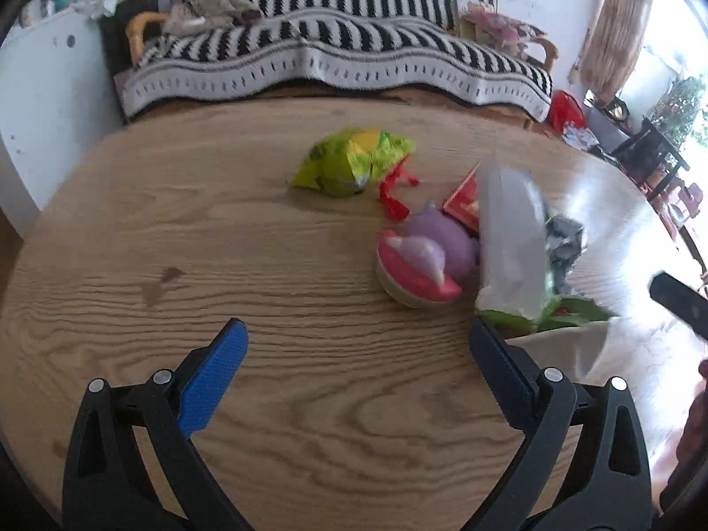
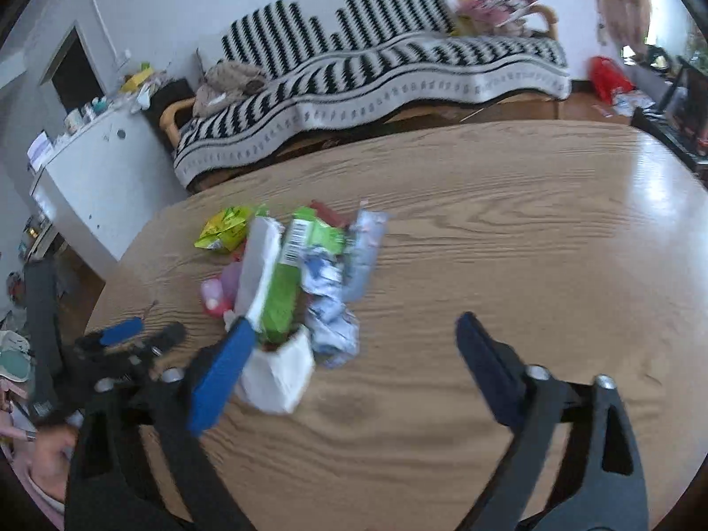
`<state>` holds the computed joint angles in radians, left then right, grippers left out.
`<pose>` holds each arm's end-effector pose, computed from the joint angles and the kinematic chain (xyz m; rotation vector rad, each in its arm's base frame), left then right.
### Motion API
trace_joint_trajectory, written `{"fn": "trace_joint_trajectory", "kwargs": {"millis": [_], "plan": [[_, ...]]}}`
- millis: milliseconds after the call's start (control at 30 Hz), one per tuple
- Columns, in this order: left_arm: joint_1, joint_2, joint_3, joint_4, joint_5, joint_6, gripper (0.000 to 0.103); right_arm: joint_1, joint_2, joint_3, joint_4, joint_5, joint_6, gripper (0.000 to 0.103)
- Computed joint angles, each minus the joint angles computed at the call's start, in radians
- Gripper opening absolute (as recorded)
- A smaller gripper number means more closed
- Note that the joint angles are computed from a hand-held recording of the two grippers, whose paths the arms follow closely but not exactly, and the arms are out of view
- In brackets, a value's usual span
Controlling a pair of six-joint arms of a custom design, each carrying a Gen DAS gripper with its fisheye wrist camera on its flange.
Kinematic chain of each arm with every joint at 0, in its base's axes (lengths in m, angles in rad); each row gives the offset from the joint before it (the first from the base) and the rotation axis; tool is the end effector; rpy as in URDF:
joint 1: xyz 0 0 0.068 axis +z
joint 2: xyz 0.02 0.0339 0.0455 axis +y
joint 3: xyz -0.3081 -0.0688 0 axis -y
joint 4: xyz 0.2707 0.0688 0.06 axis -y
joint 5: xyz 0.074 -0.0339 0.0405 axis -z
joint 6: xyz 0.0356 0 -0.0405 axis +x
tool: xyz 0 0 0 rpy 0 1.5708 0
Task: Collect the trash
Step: 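Return both tools to the table toward the toy and foil wrappers, then grasp the pink-purple toy with the left tool while the right tool grasps crumpled foil wrappers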
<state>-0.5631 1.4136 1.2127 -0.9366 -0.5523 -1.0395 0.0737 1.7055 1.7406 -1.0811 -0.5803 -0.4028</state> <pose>0.2576 -0.1405 0.3279 -0.7270 2.3461 0.0958 0.3793 0.0476 0.3985 -0.7749 2.3518 0.6184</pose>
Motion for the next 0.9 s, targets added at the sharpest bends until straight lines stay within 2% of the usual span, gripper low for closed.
{"fn": "trace_joint_trajectory", "kwargs": {"millis": [133, 200, 267, 333, 400, 433, 600, 800, 867, 900], "plan": [[0.072, 0.026, -0.042, 0.106, 0.070, 0.123, 0.097, 0.076, 0.039, -0.008, 0.059, 0.073, 0.017, 0.075], [0.099, 0.043, -0.049, 0.146, 0.093, 0.164, 0.097, 0.108, 0.062, -0.007, 0.075, 0.107, 0.024, 0.065], [0.121, 0.062, -0.045, 0.182, 0.099, 0.207, 0.097, 0.128, 0.074, -0.016, 0.104, 0.131, 0.037, 0.061], [0.148, 0.074, -0.041, 0.218, 0.118, 0.252, 0.097, 0.146, 0.069, -0.047, 0.161, 0.152, 0.054, 0.052], [0.168, 0.089, -0.032, 0.255, 0.140, 0.294, 0.097, 0.163, 0.055, -0.093, 0.223, 0.194, 0.061, 0.035], [0.178, 0.098, -0.025, 0.280, 0.158, 0.324, 0.097, 0.163, 0.056, -0.100, 0.228, 0.190, 0.067, 0.032], [0.183, 0.134, 0.000, 0.338, 0.155, 0.414, 0.097, 0.146, 0.050, -0.121, 0.247, 0.144, 0.081, 0.024], [0.205, 0.144, -0.001, 0.393, 0.213, 0.398, 0.096, 0.128, 0.065, -0.097, 0.214, 0.115, 0.076, 0.023], [0.214, 0.131, -0.020, 0.426, 0.241, 0.380, 0.074, 0.126, 0.065, -0.092, 0.208, 0.112, 0.075, 0.023], [0.218, 0.122, -0.026, 0.435, 0.249, 0.371, 0.057, 0.124, 0.060, -0.093, 0.207, 0.112, 0.073, 0.023]]}}
